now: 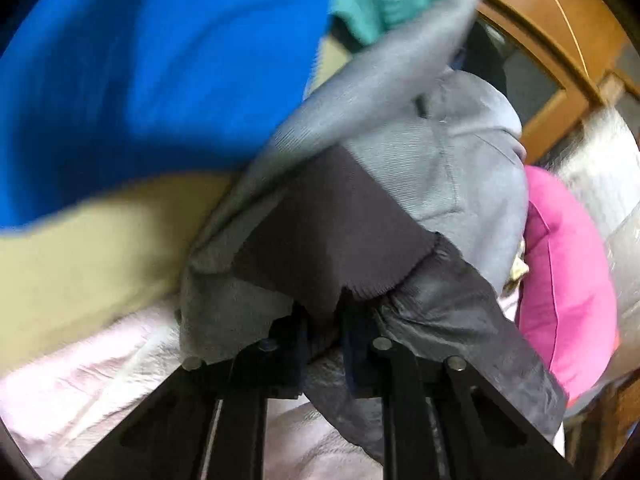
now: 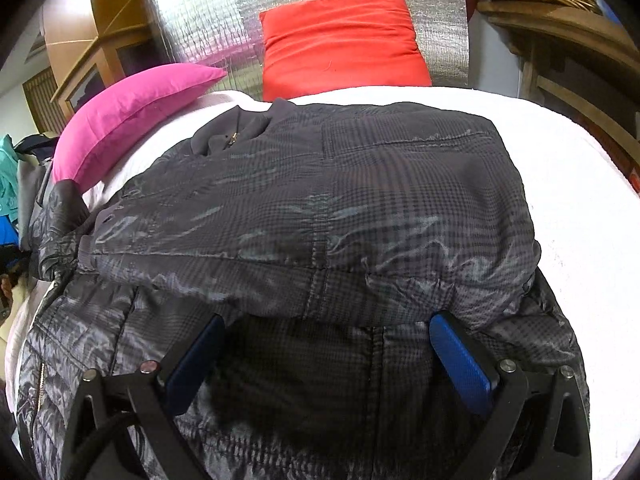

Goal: Fold large clothes

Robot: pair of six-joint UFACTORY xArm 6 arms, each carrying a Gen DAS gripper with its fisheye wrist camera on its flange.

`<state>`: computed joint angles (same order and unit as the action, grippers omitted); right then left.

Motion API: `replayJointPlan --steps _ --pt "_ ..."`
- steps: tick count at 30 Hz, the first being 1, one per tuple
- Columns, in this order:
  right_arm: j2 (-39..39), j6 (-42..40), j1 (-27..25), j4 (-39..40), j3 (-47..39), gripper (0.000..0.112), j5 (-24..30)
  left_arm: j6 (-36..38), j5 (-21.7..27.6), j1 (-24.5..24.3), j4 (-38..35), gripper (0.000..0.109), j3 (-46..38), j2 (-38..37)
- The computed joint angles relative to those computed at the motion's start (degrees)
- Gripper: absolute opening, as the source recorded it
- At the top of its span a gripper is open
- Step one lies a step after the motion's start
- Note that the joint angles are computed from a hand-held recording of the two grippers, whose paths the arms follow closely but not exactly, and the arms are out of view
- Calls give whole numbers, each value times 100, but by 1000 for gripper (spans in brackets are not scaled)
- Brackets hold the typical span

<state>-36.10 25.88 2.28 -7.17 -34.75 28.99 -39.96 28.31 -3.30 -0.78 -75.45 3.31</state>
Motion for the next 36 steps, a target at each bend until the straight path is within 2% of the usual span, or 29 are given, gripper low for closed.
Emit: replayJointPlan --steps 3,5,9,13,16,22,26,29,31,36 --pt "-16 4 5 29 14 103 -22 -187 135 -120 556 15 -198 -141" --pt "-21 -6 5 62 22 103 -43 -149 221 -204 674 15 -326 -239" --pt "-54 -94 -15 230 67 103 -124 -197 398 -546 1402 15 -636 -596" --pt "-89 -136 -20 339 97 103 -174 -6 407 -1161 1968 15 -1008 -840" --pt "-96 -162 -23 408 118 103 -224 -25 522 -1870 2454 14 -1430 -788" --pt "-172 -392 -66 772 221 103 -377 15 834 -3122 2939 15 -2611 152" --pt "-244 -556 -87 1054 303 103 -483 -46 1201 -3722 3013 14 -3344 857" --pt "-295 -660 -98 1241 360 103 -551 10 1476 -4030 3074 14 -4141 1655" --pt "-318 -725 -103 1356 391 103 -595 14 1786 -4337 3152 14 -4569 2061" --pt "-365 -801 -104 1527 444 103 -664 432 2880 -4765 2764 15 -6418 3637"
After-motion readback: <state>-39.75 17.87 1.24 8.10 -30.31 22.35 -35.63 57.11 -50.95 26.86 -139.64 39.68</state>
